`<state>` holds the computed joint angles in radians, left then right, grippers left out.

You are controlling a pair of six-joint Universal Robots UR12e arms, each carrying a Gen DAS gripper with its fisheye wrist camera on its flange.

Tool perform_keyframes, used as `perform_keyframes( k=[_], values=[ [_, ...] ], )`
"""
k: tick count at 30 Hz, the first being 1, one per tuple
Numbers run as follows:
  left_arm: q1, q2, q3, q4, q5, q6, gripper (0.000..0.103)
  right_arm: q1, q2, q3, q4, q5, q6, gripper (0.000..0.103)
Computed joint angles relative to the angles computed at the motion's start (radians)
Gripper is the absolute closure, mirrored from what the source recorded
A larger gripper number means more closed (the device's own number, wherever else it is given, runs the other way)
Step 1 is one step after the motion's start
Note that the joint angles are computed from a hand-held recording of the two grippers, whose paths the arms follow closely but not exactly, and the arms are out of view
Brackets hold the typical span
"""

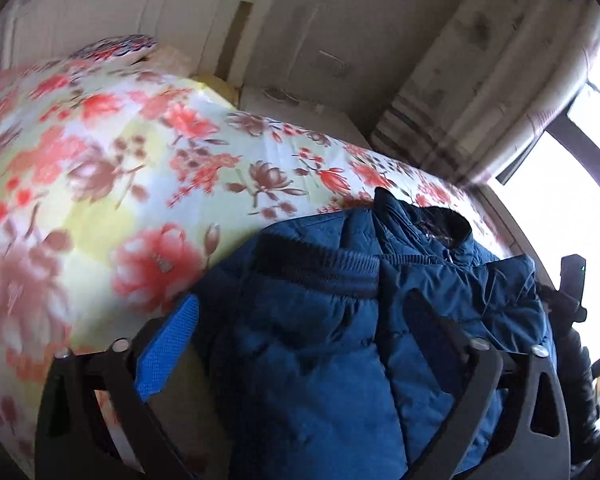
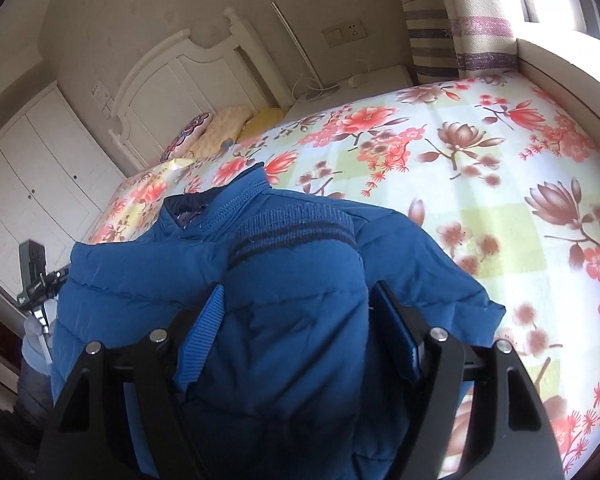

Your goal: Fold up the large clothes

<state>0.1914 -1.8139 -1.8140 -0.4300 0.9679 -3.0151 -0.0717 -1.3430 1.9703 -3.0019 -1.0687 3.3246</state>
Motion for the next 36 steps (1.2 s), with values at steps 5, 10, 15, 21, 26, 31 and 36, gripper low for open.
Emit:
perform_keyframes(
  k=[5,10,15,21,26,31,36],
  values=[
    [-0.015,0.014,-0.025,0.07,0.039,-0.021,0.08,0.013,-0.014,0.021,-0.068,-0.038,-0.032,0.079],
    [0.006,0.073,-0.025,0.123,-0.023,-0.077,0.083,0.04,-0.1,0.056,-0.188,-0.126,-0.042,0.092],
    [-0.076,-0.011,0.183,-0.037,0.178,-0.075,0.082,0.055,-0.059,-0.096,-0.047,-0.231,-0.042,0.092],
    [-0.156,-0.154,0.278,-0.114,0.428,-0.129,0.081,0.087,0.086,-0.232,0.225,-0.361,0.018,0.088],
    [-0.155,-0.158,0.233,-0.047,0.452,-0.154,0.077,0.063,0.099,-0.181,0.125,-0.285,0.092,0.08],
    [-0.163,-0.156,0.236,-0.039,0.513,-0.185,0.058,0.063,0.095,-0.194,0.173,-0.327,0.126,0.037],
    [-0.211,-0.099,0.161,0.298,0.674,-0.246,0.006,0.085,0.038,-0.165,0.045,-0.412,0.165,0.034]
  ],
)
